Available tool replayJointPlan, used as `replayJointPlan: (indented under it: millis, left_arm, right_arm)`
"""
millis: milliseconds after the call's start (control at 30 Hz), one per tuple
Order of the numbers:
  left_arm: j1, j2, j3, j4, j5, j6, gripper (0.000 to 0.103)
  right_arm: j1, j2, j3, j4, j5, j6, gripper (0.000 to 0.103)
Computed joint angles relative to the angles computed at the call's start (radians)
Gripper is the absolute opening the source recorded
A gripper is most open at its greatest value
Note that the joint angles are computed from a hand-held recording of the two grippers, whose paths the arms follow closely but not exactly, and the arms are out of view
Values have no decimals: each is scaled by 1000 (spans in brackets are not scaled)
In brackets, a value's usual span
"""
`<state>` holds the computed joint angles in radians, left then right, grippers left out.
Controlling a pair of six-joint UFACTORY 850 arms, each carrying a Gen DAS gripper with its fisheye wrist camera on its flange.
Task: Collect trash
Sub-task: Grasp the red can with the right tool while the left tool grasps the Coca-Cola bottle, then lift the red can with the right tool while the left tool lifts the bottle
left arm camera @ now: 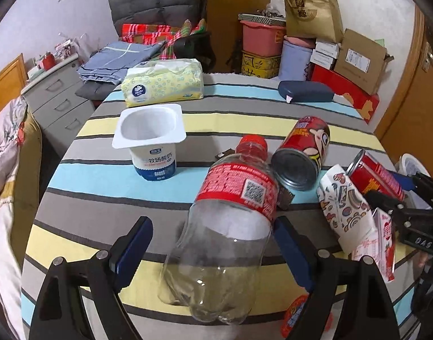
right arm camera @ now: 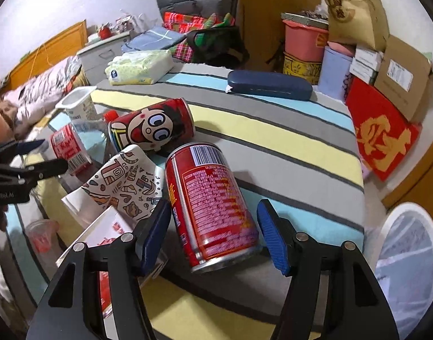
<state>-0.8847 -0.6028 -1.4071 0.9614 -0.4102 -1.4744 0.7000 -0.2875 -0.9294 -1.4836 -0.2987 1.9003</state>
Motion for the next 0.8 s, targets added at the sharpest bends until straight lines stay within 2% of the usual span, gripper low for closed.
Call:
replayJointPlan:
  millis: [67,200,267,367,467,800]
  left_arm:
    - [8,-5,-8,-44,29,58,87]
    - [6,-23,-35,-100,24,136,85]
    - [7,-29,-38,-133,37,173,76]
    - [11,-40,-46,-193,38,221,70]
    - [12,-36,-37,-194,62,207,63]
    - [-4,-11,-5,-85,72,70,62]
  right_arm:
    - [2,-10,-11,-13,-7,-13,65]
    - [-8,-27,-31,21,21,-54,65]
    - [-7,-27,-32,39,15,-52,65]
    - [-10,-23,-23,2,30,2,65]
    - [-12,-20,-16,-23,38,46,60]
    - [-5,5,15,-79,6,171,57]
